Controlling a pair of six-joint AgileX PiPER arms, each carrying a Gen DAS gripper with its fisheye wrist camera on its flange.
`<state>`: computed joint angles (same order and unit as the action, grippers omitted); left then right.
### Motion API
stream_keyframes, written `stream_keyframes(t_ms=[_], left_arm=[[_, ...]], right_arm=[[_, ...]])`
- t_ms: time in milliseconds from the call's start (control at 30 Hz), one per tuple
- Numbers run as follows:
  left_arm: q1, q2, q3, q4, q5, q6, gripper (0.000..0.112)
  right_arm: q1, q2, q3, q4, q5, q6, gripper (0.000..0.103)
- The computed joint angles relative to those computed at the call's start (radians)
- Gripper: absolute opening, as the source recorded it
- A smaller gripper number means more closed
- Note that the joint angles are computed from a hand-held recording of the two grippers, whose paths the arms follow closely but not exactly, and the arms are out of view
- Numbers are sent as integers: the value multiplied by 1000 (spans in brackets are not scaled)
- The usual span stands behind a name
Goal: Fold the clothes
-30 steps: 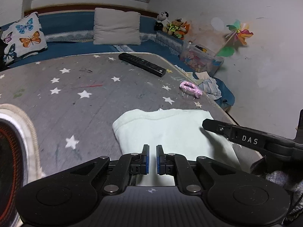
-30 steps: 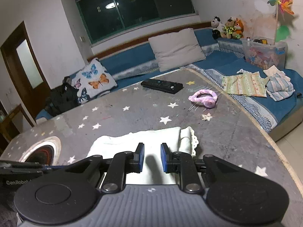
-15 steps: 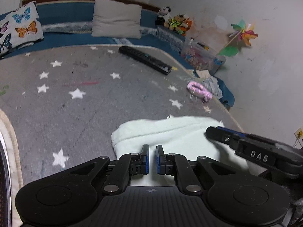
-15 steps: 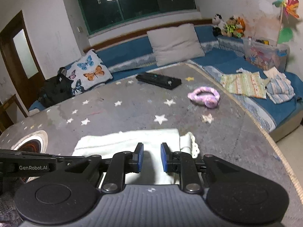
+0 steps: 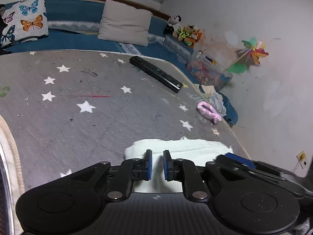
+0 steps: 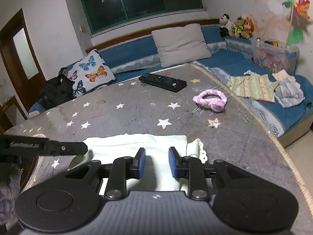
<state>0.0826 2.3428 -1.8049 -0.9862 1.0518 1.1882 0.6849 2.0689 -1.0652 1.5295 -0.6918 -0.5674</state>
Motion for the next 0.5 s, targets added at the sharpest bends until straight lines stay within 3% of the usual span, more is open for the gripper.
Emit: stream_keyframes(t_ms=[67,200,500], left_arm=[[3,11,-17,13,-10,-9,14],[8,31,-49,31,-16,-34,20],[1,66,-103,55,-9,-59,19]], right_arm=[[28,-8,-9,26,-21,-46,35],[86,-21,-23,56,-18,-126,35],[209,52,-170,190,34,-447,36]])
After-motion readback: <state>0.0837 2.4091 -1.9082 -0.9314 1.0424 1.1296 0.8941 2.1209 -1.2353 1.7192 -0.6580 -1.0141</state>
